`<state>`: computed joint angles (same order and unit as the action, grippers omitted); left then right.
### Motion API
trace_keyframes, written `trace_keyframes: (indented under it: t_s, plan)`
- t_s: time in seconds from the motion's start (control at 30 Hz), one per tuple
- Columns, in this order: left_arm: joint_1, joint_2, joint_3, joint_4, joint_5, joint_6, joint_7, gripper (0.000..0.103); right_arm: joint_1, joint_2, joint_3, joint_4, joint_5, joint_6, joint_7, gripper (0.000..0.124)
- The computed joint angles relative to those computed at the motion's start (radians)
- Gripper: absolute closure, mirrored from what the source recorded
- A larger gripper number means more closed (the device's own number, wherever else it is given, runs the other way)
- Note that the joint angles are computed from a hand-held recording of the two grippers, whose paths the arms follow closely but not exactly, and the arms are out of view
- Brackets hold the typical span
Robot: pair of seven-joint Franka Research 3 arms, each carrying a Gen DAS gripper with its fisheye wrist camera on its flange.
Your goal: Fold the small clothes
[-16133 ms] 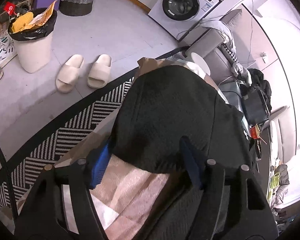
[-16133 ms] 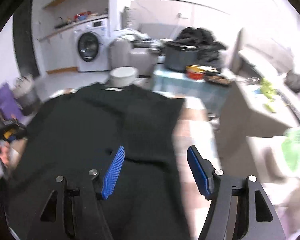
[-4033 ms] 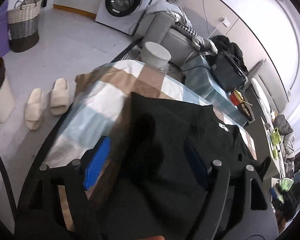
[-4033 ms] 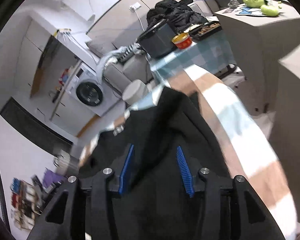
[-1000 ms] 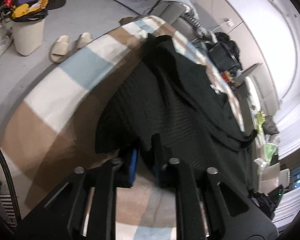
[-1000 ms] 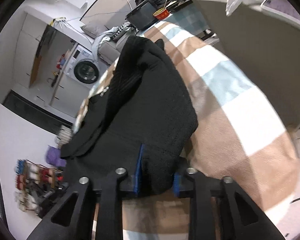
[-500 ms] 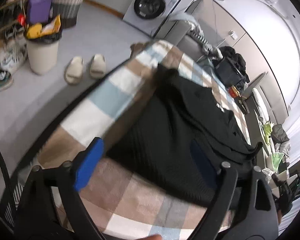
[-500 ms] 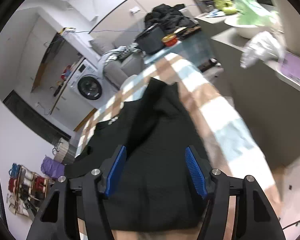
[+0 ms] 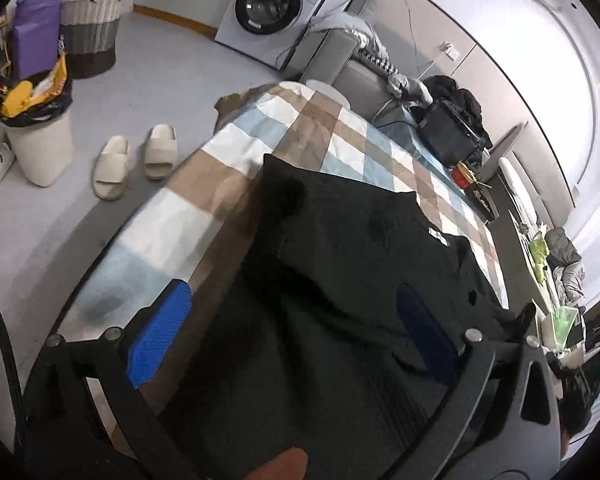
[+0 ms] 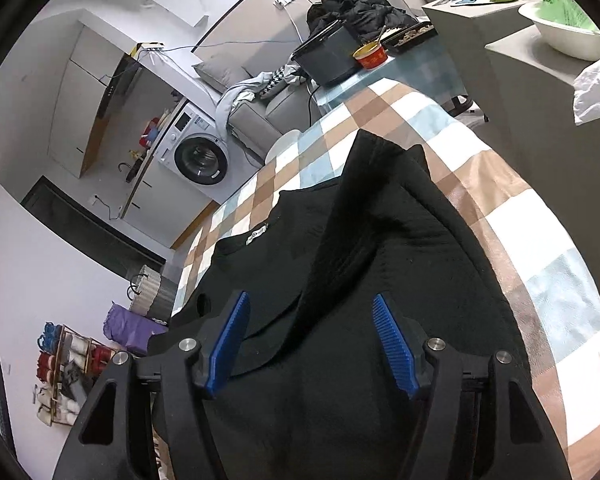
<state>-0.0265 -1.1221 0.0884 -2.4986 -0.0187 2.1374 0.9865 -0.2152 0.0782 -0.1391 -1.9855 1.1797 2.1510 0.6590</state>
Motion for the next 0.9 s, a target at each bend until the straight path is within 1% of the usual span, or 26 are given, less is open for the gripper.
trace_keyframes:
  t_s: [0.07,0.13,0.17,0.23,0.3,0.4,0.53,0.57,0.6,0.63,0.7,0.73,0.8,0.87,0.9]
  plan:
    - [-0.012,0.055,0.013,0.012,-0.012,0.032,0.007,0.001,0.001,0.004,0.001,0.006,-0.009,0.007,0.004,0.058]
    - [-0.019,0.103,0.021,0.025,-0.027,0.063,0.016,0.006,0.003,0.011,0.002,0.012,-0.021,0.016,0.011,0.058]
    - [-0.018,0.118,0.019,0.025,-0.031,0.074,0.019,0.009,0.003,0.016,0.004,0.017,-0.024,0.021,0.015,0.058]
    - [-0.039,0.158,0.034,0.045,-0.056,0.080,0.043,0.016,0.003,0.025,0.006,0.024,-0.028,0.028,0.030,0.058]
    - [-0.056,0.187,0.050,0.058,-0.094,0.088,0.063,0.028,0.000,0.034,0.009,0.028,-0.021,0.031,0.034,0.058]
    - [-0.066,0.191,0.054,0.053,-0.133,0.120,0.096,0.031,0.000,0.049,0.015,0.039,-0.029,0.032,0.038,0.058]
    - [-0.061,0.221,0.040,0.070,-0.139,0.117,0.125,0.033,0.004,0.073,0.028,0.060,-0.021,0.064,0.055,0.058]
    - [-0.051,0.232,0.033,0.074,-0.135,0.109,0.120,0.039,0.005,0.082,0.031,0.069,-0.020,0.072,0.065,0.058]
    - [-0.040,0.243,0.025,0.080,-0.130,0.099,0.112,0.047,0.006,0.093,0.035,0.081,-0.023,0.076,0.075,0.058]
    - [-0.032,0.251,0.020,0.082,-0.128,0.091,0.106,0.053,0.008,0.106,0.039,0.096,-0.024,0.086,0.090,0.058]
    - [-0.023,0.259,0.020,0.077,-0.132,0.090,0.098,0.082,0.012,0.130,0.050,0.126,-0.032,0.107,0.122,0.058]
    - [-0.016,0.261,0.019,0.070,-0.134,0.099,0.093,0.086,0.014,0.145,0.056,0.144,-0.030,0.118,0.135,0.058]
    - [-0.014,0.255,0.025,0.054,-0.147,0.131,0.092,0.099,0.021,0.182,0.069,0.193,-0.049,0.139,0.180,0.058]
    - [-0.015,0.254,0.031,0.051,-0.152,0.157,0.101,0.100,0.023,0.210,0.082,0.233,-0.068,0.157,0.212,0.061]
    - [-0.014,0.254,0.031,0.054,-0.152,0.167,0.104,0.100,0.025,0.226,0.089,0.254,-0.077,0.171,0.229,0.076]
